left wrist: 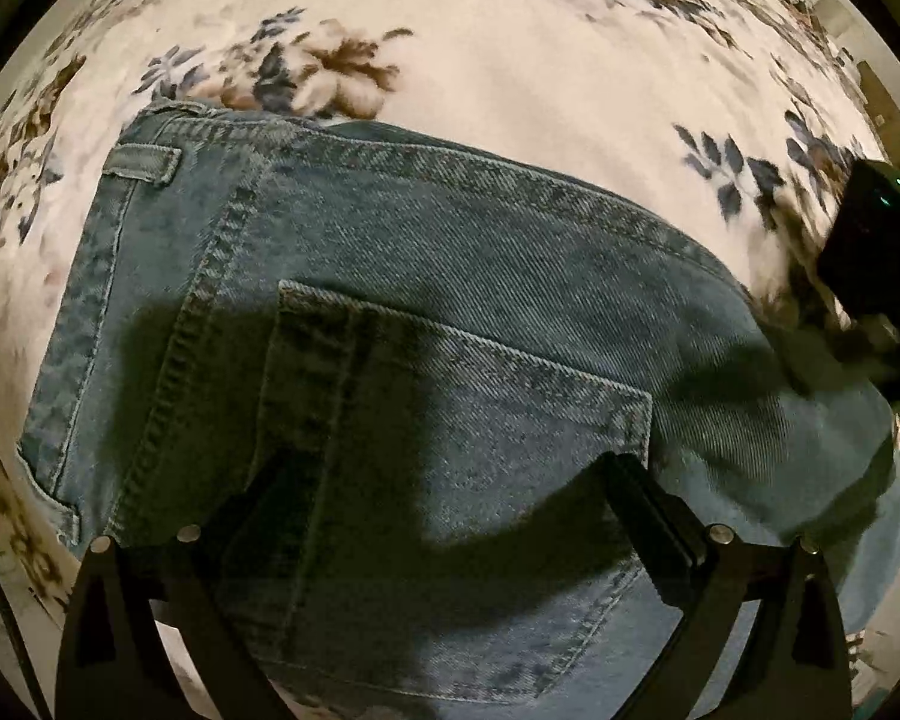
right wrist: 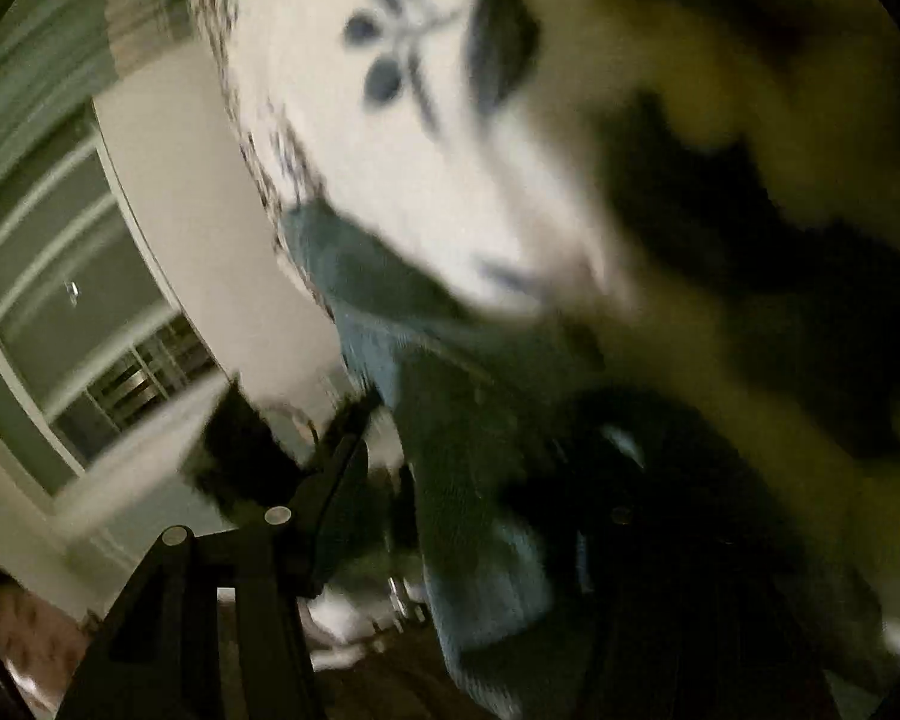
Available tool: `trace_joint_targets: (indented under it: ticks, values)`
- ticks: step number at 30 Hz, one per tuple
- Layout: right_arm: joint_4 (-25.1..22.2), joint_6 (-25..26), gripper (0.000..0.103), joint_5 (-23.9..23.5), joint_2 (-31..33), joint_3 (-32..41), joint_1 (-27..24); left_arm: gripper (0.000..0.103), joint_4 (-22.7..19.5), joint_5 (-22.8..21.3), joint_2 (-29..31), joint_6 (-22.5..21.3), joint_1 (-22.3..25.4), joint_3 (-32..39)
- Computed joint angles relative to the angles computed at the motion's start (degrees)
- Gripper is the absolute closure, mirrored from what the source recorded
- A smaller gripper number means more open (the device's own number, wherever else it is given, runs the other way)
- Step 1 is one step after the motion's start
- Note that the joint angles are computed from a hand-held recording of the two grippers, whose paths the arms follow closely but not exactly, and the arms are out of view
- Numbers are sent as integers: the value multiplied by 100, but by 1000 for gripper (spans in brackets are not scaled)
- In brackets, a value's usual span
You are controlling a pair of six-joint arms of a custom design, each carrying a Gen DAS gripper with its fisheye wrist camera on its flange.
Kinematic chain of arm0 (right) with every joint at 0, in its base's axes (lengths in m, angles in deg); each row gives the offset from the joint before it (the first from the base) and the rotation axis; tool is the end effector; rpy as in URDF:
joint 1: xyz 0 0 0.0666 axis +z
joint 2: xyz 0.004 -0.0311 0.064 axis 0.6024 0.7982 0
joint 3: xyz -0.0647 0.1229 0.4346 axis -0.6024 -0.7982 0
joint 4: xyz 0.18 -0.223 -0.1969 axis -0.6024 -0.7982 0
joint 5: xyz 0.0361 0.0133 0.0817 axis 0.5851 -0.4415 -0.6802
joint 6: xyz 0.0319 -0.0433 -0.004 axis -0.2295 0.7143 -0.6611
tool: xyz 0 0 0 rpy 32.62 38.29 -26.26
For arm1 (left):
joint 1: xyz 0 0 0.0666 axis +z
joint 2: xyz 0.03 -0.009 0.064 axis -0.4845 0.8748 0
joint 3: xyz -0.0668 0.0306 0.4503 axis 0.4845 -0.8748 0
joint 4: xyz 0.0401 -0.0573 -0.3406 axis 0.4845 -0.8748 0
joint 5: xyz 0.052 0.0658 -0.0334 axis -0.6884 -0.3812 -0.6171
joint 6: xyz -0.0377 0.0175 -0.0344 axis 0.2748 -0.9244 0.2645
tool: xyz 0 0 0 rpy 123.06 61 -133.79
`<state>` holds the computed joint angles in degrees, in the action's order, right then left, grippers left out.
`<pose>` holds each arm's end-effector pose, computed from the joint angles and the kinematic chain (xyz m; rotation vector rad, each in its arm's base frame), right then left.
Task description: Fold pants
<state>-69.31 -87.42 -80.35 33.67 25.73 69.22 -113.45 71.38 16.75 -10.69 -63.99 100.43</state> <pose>0.3979 0.2842 0.2810 -0.6174 -2.1979 -1.6255 0.3802 -0.2676 0.4356 0.5359 2.9668 -0.1165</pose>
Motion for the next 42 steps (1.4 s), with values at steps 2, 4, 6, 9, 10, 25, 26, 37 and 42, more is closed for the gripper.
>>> trace_joint_targets:
  ticks: [2,4,6,9,10,25,26,37,42]
  values:
    - [-291,77,42,282,-25,91,29,0,42,-19,-6,-76,-20,-52]
    - [-288,61,55,757,-335,-27,-37,0,97,7,-24,-103,-34,-93]
    - [-98,-199,56,1273,-867,-378,-224,0,215,110,-93,-172,-10,-147]
    - [-128,-398,56,1888,-1452,-804,-428,0,123,152,-79,-135,37,-124]
    - [-495,-224,56,1864,-1538,-770,-496,0,127,154,-78,-134,43,-124]
    - [-5981,3273,93,1275,-499,1868,-699,0,-62,-14,-42,-452,-24,26]
    - [-6444,3473,93,1841,-645,1958,-828,0,-95,3,-42,-443,-17,37]
    - [-6854,4123,55,1056,-762,1993,-322,0,-445,432,-121,-73,194,453]
    - [-5871,2522,79,2977,-1457,878,-751,0,-457,240,-122,-231,32,449]
